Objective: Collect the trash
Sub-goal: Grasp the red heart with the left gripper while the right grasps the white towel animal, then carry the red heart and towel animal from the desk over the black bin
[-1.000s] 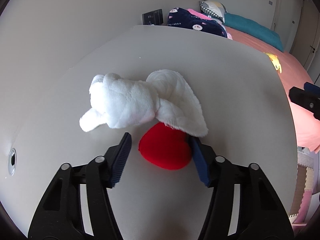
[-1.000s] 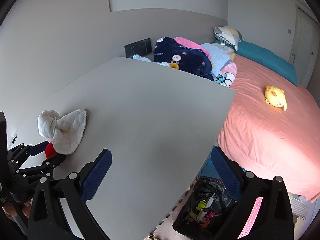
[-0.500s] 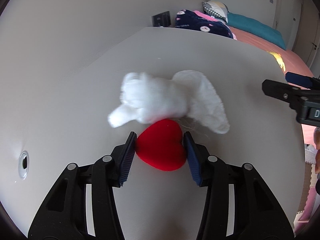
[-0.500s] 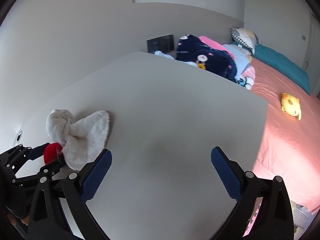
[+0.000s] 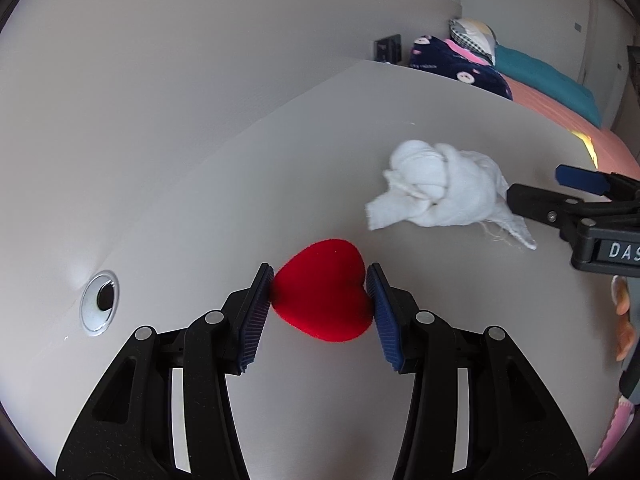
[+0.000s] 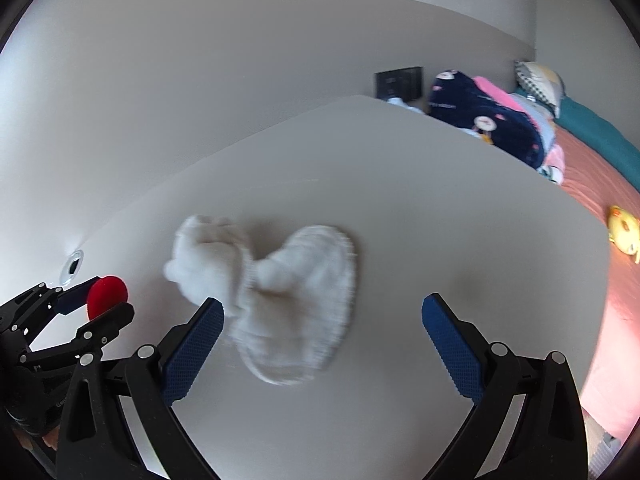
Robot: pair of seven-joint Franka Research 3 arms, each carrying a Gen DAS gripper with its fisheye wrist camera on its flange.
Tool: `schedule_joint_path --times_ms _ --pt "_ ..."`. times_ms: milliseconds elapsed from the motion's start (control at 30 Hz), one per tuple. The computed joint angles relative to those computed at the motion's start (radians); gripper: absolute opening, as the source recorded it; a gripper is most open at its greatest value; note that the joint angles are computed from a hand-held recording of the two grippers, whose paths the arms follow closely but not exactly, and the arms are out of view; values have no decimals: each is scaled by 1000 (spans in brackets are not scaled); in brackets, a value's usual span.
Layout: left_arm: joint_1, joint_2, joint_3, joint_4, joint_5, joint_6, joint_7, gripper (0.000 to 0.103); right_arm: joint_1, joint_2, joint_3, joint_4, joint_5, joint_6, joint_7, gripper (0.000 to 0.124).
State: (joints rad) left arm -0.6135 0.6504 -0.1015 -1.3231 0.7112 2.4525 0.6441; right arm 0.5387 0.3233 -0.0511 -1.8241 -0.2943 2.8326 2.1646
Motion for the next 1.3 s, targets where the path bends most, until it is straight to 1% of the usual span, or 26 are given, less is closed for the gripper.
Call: schedule_joint_path --times_ms 133,300,333,400,533,600,667,700,800,900,967,1133,1300 --pt "16 -38 5 -63 9 31 -29 48 -1 45 27 63 42 -20 -39 100" --pt "39 -60 -1 -107 11 54 -42 48 9 105 33 145 89 -58 -82 99" --pt "44 -64 -3 -116 10 62 -44 48 13 115 32 157 96 -64 -84 98" --pt "50 -65 -4 -123 10 69 -44 48 18 129 29 174 110 -72 -88 90" --pt "61 -71 -6 -140 7 87 -44 48 34 151 12 200 113 -89 -76 88" --pt "65 -74 -6 -147 7 94 -44 48 33 158 12 207 118 -97 -79 80" --pt "67 -70 -8 -142 4 94 -41 48 28 161 20 211 131 -102 -90 75" --pt "67 -71 -7 -145 3 95 -42 48 27 163 21 214 135 -106 -95 67" --pt "68 -75 -7 -151 3 94 -42 48 29 168 22 223 137 -113 -109 54" --pt "67 -74 -8 -149 2 90 -40 48 18 167 37 221 156 -114 -142 46" --pt "65 -69 -8 -138 1 88 -40 48 8 156 46 207 176 -105 -159 45" --pt "47 -59 -7 -110 10 85 -37 48 9 104 41 139 191 -71 -162 44" --pt "27 -61 -7 -101 19 83 -49 48 22 25 21 47 148 -39 -117 44"
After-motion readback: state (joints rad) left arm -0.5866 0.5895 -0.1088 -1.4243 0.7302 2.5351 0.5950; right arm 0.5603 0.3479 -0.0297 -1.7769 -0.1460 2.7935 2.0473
